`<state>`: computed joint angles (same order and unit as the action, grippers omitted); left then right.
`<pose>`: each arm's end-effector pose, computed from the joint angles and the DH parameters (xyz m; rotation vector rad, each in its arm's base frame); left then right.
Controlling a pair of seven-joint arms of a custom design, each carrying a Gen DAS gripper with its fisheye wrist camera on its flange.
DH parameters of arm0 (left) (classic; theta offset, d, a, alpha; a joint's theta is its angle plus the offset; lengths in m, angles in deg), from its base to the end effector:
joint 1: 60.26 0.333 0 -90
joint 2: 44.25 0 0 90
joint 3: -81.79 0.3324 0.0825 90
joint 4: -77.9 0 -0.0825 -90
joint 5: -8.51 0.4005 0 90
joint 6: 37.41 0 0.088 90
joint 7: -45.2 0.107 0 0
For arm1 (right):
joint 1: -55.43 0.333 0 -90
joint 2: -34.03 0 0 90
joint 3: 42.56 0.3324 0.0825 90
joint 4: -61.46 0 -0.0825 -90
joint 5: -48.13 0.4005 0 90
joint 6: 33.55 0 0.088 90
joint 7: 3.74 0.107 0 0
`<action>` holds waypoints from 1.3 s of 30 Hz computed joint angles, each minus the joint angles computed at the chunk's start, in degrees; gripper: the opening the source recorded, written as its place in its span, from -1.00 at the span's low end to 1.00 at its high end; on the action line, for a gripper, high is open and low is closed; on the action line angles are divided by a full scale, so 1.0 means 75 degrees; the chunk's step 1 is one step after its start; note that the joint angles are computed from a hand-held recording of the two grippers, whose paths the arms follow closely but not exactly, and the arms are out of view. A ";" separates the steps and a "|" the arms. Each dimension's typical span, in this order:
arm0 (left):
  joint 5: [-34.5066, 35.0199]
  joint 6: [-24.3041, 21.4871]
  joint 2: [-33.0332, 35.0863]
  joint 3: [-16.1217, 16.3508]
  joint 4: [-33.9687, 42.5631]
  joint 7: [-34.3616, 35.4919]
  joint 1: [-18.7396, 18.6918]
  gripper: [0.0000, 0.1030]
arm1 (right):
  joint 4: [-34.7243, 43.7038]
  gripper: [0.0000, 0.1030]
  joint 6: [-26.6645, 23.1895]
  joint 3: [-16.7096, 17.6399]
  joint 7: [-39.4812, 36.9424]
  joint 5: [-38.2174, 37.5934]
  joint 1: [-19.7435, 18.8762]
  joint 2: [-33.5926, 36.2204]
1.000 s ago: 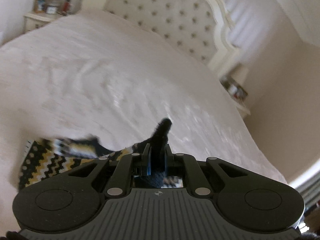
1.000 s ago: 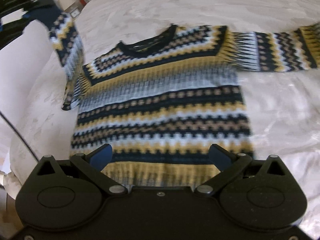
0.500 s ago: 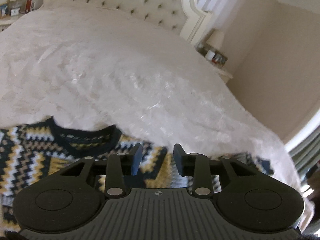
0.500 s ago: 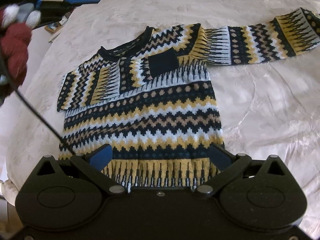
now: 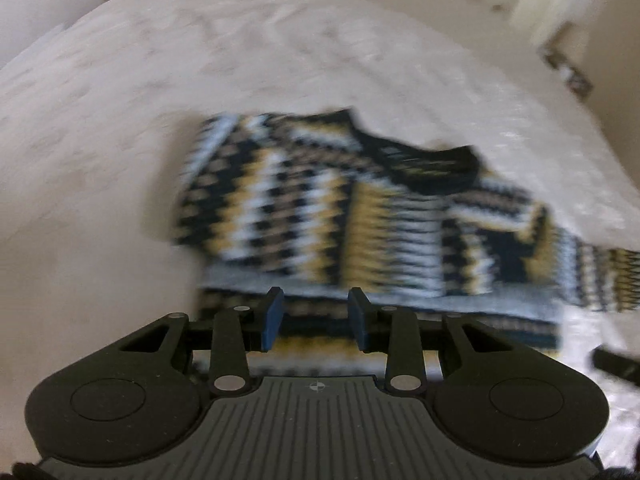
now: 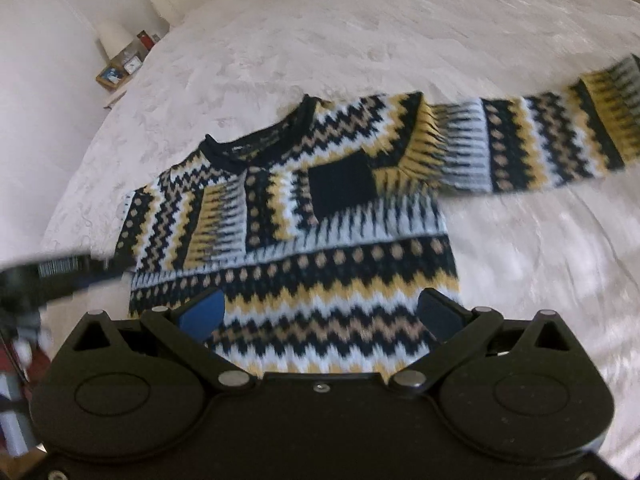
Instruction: Fold small clothes
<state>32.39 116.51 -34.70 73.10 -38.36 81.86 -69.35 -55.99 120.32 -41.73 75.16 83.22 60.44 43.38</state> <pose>0.6026 -0.2030 0.4260 -2.2143 1.6340 -0.6204 0.6277 0.0455 0.4138 -1.6150 1.9667 -0.0913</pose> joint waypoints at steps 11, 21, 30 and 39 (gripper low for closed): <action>0.0126 -0.0292 0.0703 0.0239 0.0307 0.0147 0.0269 -0.34 | 0.1820 0.99 -0.0290 0.0210 -0.0375 -0.0088 -0.0208 0.1504; -0.0086 -0.0057 0.1140 0.0335 0.0343 0.0289 0.0310 -0.27 | 0.3795 0.99 -0.0830 0.0406 -0.0419 -0.0191 -0.0504 0.3219; -0.0008 0.0168 0.1082 0.0393 0.0201 0.0070 0.0301 -0.24 | 0.4534 0.98 -0.1541 0.0351 0.0236 -0.0539 -0.0566 0.3965; 0.0018 0.0123 0.1098 0.0389 0.0238 0.0070 0.0287 -0.24 | 0.4393 -0.67 -0.1495 0.0161 0.0723 -0.1419 -0.0385 0.3728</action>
